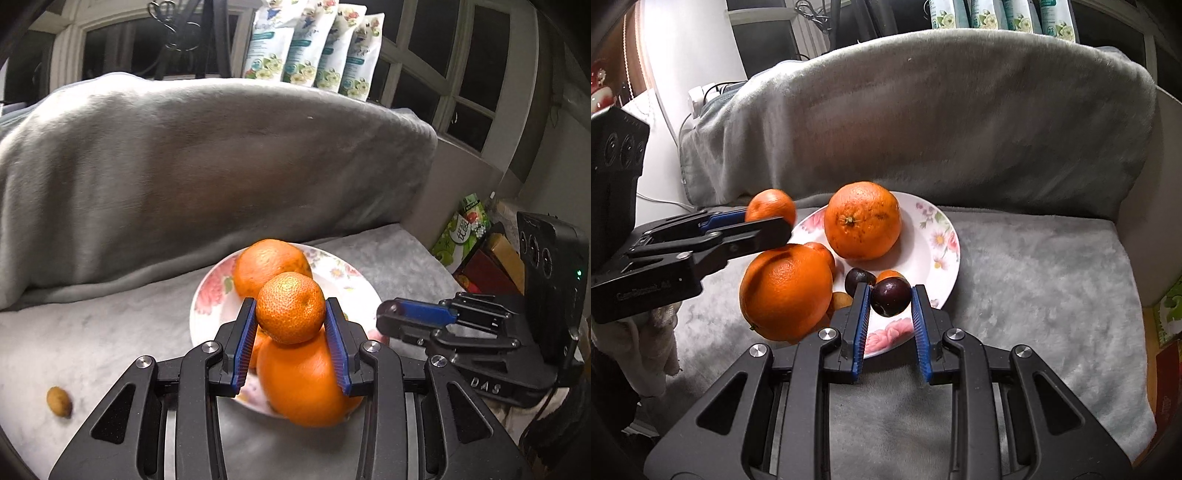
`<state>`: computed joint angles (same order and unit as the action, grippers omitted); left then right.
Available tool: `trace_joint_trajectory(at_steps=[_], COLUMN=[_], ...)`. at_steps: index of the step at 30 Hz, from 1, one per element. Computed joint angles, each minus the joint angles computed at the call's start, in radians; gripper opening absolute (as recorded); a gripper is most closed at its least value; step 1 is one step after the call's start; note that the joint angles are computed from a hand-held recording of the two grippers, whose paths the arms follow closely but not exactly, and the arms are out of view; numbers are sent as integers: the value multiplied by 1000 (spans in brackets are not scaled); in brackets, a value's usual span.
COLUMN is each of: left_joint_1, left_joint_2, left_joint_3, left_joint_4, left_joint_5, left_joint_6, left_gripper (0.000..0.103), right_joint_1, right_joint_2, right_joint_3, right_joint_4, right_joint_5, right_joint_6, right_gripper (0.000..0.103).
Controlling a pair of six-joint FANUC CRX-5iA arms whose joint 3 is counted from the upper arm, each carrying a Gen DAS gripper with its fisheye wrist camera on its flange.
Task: Organize fruits
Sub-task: 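Carry the mandarin with the left tool while the right tool carries the plum to the plate, then open the left tool over the plate while the right tool releases the plum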
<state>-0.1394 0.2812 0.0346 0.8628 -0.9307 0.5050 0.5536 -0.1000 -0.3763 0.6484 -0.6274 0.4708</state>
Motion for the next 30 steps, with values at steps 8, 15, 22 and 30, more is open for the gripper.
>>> trace_joint_trajectory(at_steps=[8,15,22,30], left_joint_1=[-13,-18,-14,-3], left_joint_2=[16,10,7,-3], left_joint_3=[21,13,12,3], left_joint_4=[-17,-8,14,29], left_joint_5=[-1,16,14,11], left_joint_6=[17,6,1,14], left_gripper=[36,55,66,79], right_joint_1=[-10,-8,3,20], right_joint_2=[6,9,-8,-11], right_joint_3=[6,8,-25,-27], right_joint_4=[-34,-43,35,59], right_joint_5=[21,25,46,40], right_joint_6=[37,58,8,9], right_gripper=[24,50,78,91])
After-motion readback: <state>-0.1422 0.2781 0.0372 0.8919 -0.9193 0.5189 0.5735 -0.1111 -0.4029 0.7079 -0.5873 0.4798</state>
